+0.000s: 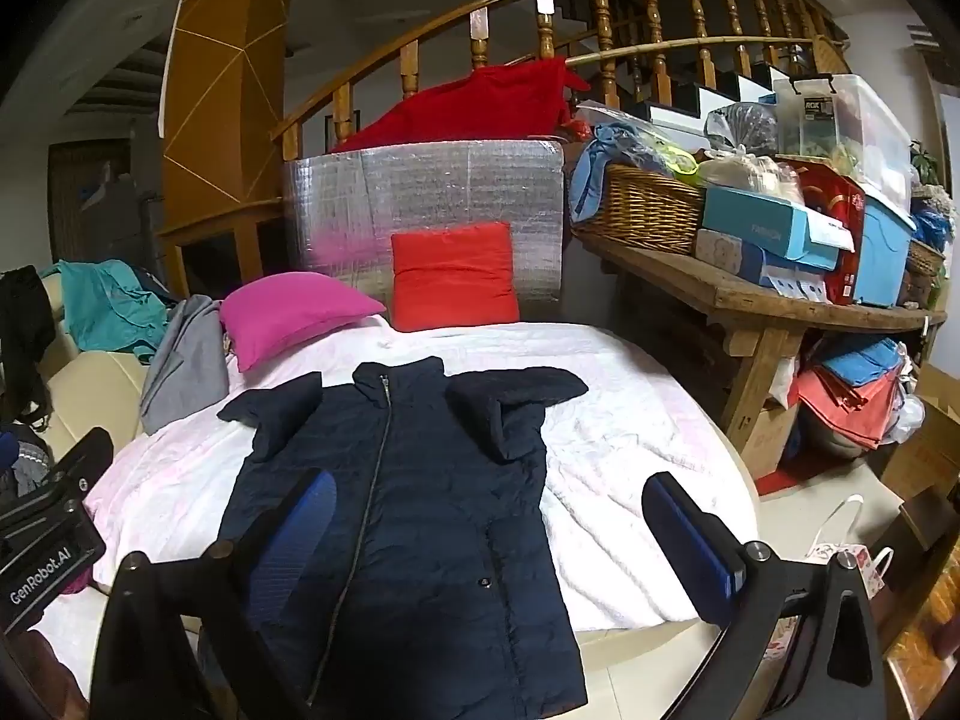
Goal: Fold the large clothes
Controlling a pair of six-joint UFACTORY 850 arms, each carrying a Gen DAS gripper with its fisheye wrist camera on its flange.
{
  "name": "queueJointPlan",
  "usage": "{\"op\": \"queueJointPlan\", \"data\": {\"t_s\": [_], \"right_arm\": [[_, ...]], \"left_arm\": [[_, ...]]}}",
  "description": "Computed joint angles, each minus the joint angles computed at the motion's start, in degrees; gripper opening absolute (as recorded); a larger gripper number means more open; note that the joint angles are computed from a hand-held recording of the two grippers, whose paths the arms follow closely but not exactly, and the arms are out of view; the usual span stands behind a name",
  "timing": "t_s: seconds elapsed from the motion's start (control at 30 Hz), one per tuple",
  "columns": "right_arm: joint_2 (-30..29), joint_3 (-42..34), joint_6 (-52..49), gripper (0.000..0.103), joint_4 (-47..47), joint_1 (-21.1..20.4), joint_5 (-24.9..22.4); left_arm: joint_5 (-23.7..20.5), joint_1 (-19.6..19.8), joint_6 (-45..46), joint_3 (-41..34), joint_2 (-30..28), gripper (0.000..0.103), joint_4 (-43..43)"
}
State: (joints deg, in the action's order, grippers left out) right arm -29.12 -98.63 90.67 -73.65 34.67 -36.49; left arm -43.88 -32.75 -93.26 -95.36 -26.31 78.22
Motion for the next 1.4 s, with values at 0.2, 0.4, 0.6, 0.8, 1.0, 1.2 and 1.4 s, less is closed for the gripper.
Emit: {"op": "queueJointPlan", "data": {"t_s": [0.2,0.4,0.6,0.8,1.0,1.2,1.4], "right_arm": [[-0.04,0.13,0.28,0.103,-0.19,0.01,-0.03],[-0.15,-0.47,-1.07,0.103,0.52,-0.1,-0.24],[-1.81,-2.52,-3.59,0.103,3.13,-0.4,-0.09],[-3.63,-5.15,-7.68,0.103,7.16,-1.2,0.1],[-6.17,-9.2,-14.23,0.103,13.79,-2.12,-0.41],[-9.29,-13.8,-18.85,0.103,17.59,-2.7,-0.95],[-11.82,-17.21,-19.92,0.103,17.57,-2.87,-1.35]], "left_arm": [[-0.03,0.11,0.25,-0.51,-0.22,0.103,-0.11],[0.32,0.54,0.87,-1.03,-0.93,0.103,-0.95],[0.65,1.17,2.19,-2.72,-2.3,0.103,-2.51],[0.16,1.78,4.18,-5.25,-4.43,0.103,-4.23],[-0.31,2.45,5.54,-7.55,-6.27,0.103,-5.27],[0.03,3.34,7.12,-9.48,-7.73,0.103,-7.12],[0.53,4.15,8.47,-11.36,-9.09,0.103,-8.73]]}}
